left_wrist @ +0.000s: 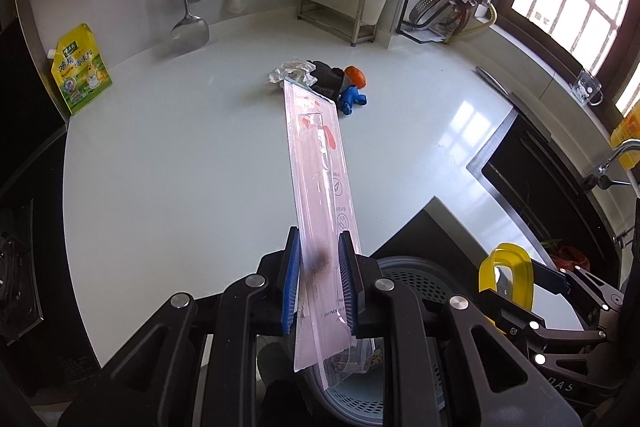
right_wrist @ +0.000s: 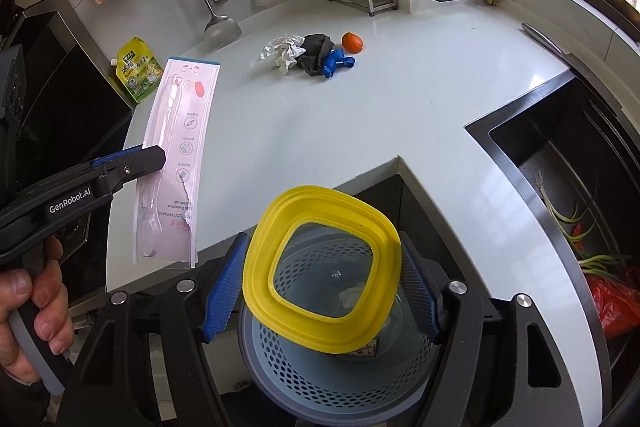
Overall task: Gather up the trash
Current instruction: 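Carry the yellow ring and toothbrush package in both tools over the bin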
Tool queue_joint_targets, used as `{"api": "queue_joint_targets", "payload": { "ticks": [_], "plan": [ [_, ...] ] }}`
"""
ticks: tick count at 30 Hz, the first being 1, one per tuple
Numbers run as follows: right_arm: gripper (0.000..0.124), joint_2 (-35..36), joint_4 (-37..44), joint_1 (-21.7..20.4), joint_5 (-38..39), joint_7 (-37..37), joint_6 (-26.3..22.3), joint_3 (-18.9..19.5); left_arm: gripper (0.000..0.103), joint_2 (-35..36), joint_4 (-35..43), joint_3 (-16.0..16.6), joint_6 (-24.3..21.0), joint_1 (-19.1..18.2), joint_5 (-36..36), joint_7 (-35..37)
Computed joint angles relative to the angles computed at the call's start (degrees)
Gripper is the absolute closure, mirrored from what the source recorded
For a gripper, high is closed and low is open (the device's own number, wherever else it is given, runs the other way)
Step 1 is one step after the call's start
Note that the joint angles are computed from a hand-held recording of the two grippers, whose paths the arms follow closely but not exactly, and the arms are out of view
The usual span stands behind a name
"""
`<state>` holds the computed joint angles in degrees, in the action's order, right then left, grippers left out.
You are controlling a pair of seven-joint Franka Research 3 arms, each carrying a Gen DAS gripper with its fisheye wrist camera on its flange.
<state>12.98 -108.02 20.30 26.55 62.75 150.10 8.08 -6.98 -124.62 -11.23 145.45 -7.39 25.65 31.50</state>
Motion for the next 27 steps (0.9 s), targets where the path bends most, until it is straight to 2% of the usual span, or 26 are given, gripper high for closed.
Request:
{"api": "queue_joint_targets", "payload": {
  "ticks": [12, 27],
  "plan": [
    [0.055, -3.4, -5.9, -1.4, 1.2, -0.7, 0.2, -1.0, 0.084, 1.7, 1.2, -1.2, -0.5, -2.4, -0.9, 1.1],
    [0.055, -3.3, -9.2, -2.4, -0.8, -0.3, -1.5, -2.0, 0.084, 5.9, 1.1, -2.0, -0.3, -5.9, -8.3, 6.7]
  ]
}}
